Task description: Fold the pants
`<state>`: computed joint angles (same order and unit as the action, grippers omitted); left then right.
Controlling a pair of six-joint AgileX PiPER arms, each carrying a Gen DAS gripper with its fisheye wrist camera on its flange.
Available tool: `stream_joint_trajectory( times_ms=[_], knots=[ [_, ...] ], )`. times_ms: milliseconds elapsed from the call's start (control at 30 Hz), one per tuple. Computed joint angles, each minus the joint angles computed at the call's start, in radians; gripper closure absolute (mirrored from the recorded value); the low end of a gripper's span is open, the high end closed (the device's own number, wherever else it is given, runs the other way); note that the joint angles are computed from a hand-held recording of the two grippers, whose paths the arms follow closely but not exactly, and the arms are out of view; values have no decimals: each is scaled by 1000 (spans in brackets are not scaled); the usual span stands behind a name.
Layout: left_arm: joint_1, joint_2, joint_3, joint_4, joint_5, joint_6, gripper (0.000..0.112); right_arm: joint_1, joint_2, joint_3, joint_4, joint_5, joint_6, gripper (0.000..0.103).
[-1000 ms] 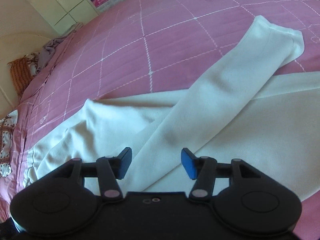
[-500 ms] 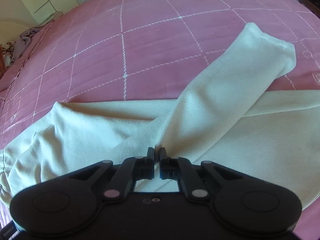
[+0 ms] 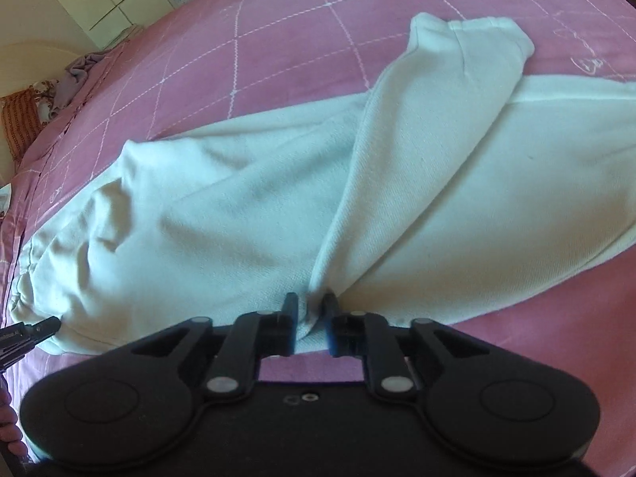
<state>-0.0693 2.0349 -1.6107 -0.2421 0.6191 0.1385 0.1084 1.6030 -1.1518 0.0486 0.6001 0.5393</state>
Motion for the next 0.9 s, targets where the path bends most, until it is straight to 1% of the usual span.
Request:
stream_joint_trajectory(
  times_ms=[67,100,133,167,267,333,367,433,467,500,533,567,633,667,733,767,800,867,900],
  knots=[
    [-26,-27,20,27,-15,-16,101,-13,-21,-11,-36,2,12,75],
    [-38,-36,26,21,-16,-9,101,-27,-24,-20,-52,2,19,69],
    [-50,-40,26,13,-10,-3,101,-44,-21,-30,-68,0,24,65],
    [-67,-41,22,12,0,-5,101,-64,-4,-55,-92,9,34,58],
    [-107,-35,26,20,12,-38,101,-88,76,-165,-167,46,66,58],
    [-121,-23,26,35,25,-75,101,-90,141,-253,-200,94,73,58],
    [-125,-17,32,40,29,-93,101,-89,172,-288,-215,112,78,60],
    [-128,-17,57,56,6,-110,101,-85,219,-339,-246,146,90,61],
    [-126,-23,77,48,-12,-100,101,-80,234,-353,-276,157,102,69],
    [-126,-25,85,46,-17,-96,101,-80,235,-351,-302,158,115,88],
    [-126,-30,94,47,-23,-89,101,-94,221,-333,-287,142,103,96],
    [-129,-34,102,53,-29,-82,101,-118,185,-292,-251,110,86,99],
    [-135,-40,111,69,-39,-79,101,-158,97,-202,-213,57,57,99],
    [-139,-38,104,80,-34,-89,101,-189,36,-143,-162,31,25,99],
    [-141,-40,105,85,-34,-98,101,-270,-78,-24,20,-9,-93,99],
    [-142,-42,109,88,-38,-100,101,-296,-129,38,73,-24,-133,99],
    [-144,-46,116,95,-44,-104,101,-307,-164,95,86,-35,-153,99],
    [-150,-46,114,118,-45,-116,101,-315,-162,177,76,-42,-158,99],
    [-153,-43,108,129,-40,-127,101,-329,-140,208,106,-58,-184,98]
  ],
)
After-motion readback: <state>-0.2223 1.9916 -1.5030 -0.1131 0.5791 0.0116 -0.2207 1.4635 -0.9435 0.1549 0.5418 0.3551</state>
